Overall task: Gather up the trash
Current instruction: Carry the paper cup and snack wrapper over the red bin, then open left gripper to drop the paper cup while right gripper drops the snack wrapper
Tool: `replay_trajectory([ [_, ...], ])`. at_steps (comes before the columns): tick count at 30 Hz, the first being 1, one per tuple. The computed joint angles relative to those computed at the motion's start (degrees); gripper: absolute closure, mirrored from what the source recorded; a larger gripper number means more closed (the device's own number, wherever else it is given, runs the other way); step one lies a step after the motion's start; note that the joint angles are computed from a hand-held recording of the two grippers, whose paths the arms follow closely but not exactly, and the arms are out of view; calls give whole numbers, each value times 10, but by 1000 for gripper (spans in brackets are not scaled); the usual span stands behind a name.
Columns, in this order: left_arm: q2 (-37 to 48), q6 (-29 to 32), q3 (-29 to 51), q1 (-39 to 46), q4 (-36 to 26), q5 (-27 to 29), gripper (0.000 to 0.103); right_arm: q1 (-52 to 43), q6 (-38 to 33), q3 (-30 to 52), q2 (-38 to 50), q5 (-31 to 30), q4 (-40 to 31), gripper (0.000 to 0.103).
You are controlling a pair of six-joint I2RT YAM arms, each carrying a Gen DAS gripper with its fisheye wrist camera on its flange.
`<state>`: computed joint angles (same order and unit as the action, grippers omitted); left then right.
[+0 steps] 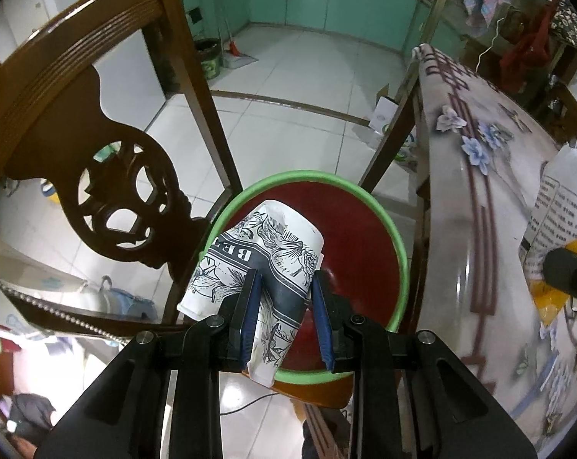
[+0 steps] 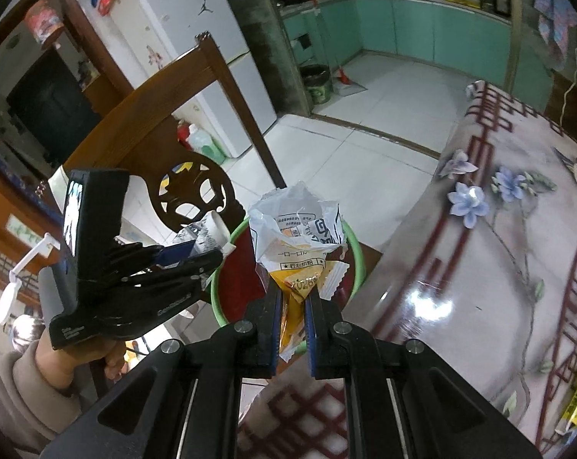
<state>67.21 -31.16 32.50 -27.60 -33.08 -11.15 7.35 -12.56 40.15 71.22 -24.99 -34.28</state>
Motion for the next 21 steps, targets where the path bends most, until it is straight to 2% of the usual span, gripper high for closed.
replay_trajectory([
  [12, 73, 33, 10, 50, 51, 24, 78, 23, 6, 15, 75, 8, 37, 95],
  [21, 104, 34, 16, 45, 64, 30, 78, 23, 4, 20, 94, 8, 40, 95],
])
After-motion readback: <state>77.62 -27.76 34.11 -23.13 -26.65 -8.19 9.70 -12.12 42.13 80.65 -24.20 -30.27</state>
